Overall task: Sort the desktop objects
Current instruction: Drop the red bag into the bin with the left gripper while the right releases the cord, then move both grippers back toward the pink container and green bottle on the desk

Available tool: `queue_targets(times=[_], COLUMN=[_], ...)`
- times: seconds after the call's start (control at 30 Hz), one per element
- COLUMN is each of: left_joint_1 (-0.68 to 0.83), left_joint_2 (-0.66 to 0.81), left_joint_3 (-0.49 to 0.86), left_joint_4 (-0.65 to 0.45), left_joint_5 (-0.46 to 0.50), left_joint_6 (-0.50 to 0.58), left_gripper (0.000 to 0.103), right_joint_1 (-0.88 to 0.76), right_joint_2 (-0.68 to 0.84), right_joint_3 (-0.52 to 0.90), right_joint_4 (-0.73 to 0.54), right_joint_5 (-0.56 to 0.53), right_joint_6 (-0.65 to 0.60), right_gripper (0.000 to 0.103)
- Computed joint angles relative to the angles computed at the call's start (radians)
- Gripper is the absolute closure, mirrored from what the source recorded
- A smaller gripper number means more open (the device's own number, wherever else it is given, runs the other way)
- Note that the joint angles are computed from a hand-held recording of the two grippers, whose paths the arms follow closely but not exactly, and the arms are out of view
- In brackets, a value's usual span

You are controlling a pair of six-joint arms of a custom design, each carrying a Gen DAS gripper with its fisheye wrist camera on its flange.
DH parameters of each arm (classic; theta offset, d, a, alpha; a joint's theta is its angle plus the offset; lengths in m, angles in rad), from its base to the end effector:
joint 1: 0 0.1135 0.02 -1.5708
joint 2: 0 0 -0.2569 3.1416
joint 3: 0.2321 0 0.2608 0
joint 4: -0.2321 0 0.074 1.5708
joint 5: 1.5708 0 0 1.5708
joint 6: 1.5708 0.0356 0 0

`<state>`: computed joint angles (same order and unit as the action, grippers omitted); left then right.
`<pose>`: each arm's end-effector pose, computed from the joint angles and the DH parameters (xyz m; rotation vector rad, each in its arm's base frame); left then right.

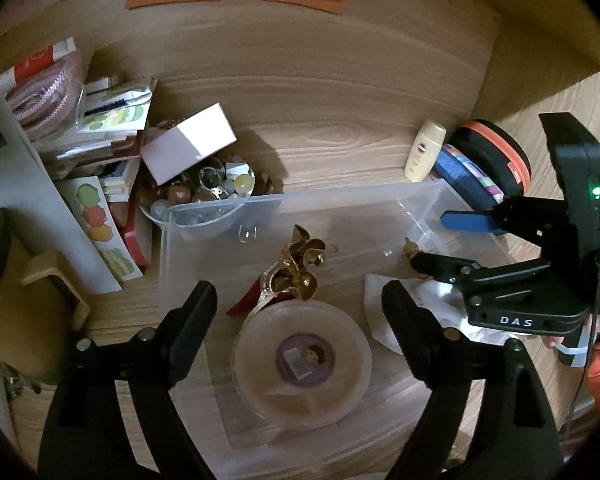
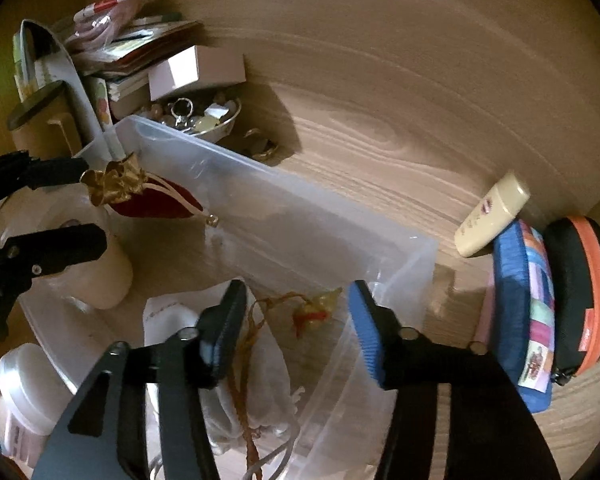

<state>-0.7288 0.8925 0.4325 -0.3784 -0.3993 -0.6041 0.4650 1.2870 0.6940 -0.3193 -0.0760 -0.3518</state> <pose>0.1467 -0.1124 0.1752 -0.0352 2.3323 -0.1815 0.2304 0.1186 0.1814 -1.0164 2.2675 0.1423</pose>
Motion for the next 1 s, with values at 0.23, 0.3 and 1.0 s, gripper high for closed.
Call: queue_targets(times=[0.23, 0.3, 1.0], left_joint_1=[-0.029, -0.034, -0.568], left_joint_2=[-0.041, -0.05, 0.073], left_joint_3=[0.025, 0.042, 0.29], left_joint_4=[-0.043, -0.077, -0.638], left_joint_5=[-0.05, -0.072, -0.536], left_joint_6=[-0.007, -0.026, -0.56], left_gripper=[0.015, 0.014, 0.005], right_joint_1=[-0.009, -0.009, -0.024], right_joint_2=[-0.141, -0.201, -0.807], right_joint_3=[-0.036, -0.056, -0.208], right_joint_4=[-0.034, -0.041, -0.293], right_joint_5=[0.0, 0.015, -0.038], right_joint_6=[0.016, 0.027, 0.035], right_gripper=[0.034, 0.027, 0.017])
